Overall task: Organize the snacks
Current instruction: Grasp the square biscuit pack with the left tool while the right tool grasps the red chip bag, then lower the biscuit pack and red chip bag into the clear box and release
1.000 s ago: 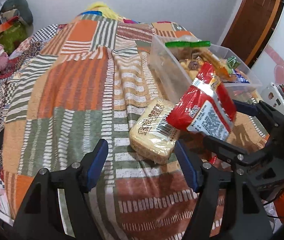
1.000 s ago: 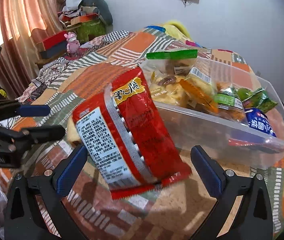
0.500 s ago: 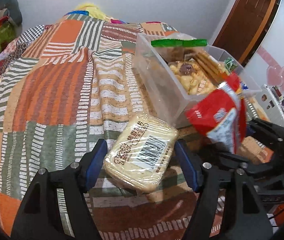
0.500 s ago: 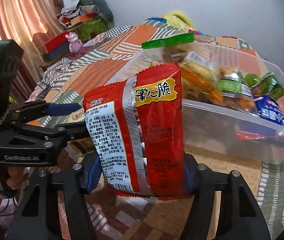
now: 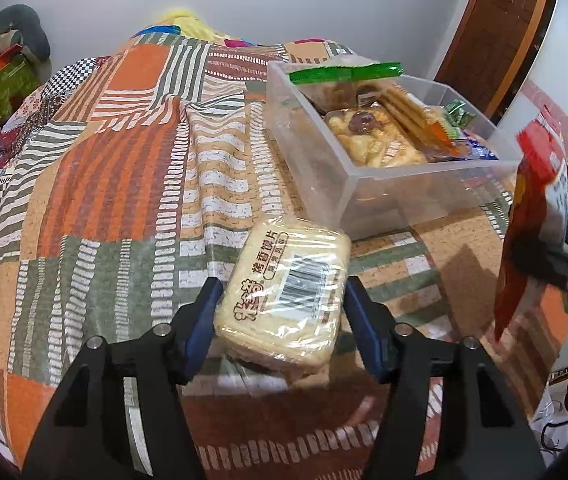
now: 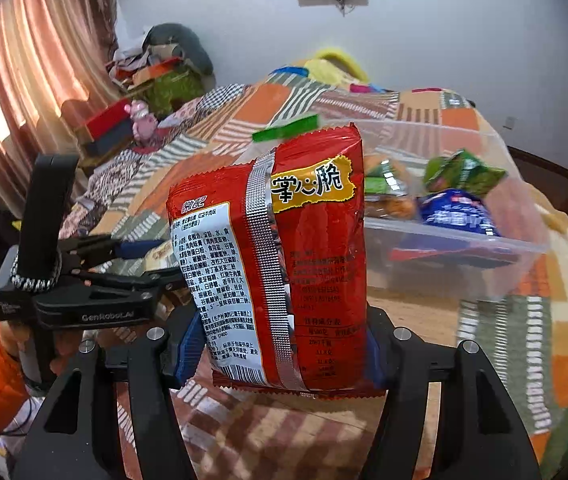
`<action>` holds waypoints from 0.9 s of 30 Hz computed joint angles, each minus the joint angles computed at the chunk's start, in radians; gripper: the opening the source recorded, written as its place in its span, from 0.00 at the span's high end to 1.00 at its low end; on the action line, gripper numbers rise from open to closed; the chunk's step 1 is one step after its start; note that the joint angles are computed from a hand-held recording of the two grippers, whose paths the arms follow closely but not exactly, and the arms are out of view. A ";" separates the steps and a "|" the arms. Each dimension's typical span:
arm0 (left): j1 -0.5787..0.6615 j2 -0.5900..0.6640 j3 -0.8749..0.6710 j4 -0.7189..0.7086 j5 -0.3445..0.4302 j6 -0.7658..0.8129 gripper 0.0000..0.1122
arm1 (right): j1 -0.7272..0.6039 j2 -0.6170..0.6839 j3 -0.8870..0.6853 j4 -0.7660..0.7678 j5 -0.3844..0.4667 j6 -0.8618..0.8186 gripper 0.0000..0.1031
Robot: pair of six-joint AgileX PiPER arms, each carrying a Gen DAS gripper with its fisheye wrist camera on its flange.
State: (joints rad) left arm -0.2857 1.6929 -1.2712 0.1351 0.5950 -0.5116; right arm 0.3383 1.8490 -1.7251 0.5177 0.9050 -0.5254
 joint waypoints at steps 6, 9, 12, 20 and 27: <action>-0.048 -0.076 0.032 0.079 0.039 -0.108 0.51 | -0.051 -0.032 0.009 0.021 -0.013 -0.010 0.42; -0.087 -0.116 0.035 0.163 0.074 -0.191 0.51 | -0.077 -0.045 0.012 0.026 -0.024 -0.012 0.42; -0.113 -0.149 0.018 0.217 0.104 -0.245 0.51 | -0.093 -0.048 -0.003 0.020 -0.034 -0.004 0.42; -0.141 -0.107 -0.168 0.260 0.155 -0.279 0.51 | -0.107 -0.005 -0.119 -0.030 -0.071 0.054 0.42; -0.123 0.063 -0.418 0.167 0.171 -0.193 0.51 | -0.085 0.109 -0.289 -0.118 -0.068 0.144 0.42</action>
State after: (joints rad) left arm -0.4086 1.7556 -1.6888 0.3020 0.7662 -0.7045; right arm 0.2528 1.9583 -2.0141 0.3993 0.8367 -0.3815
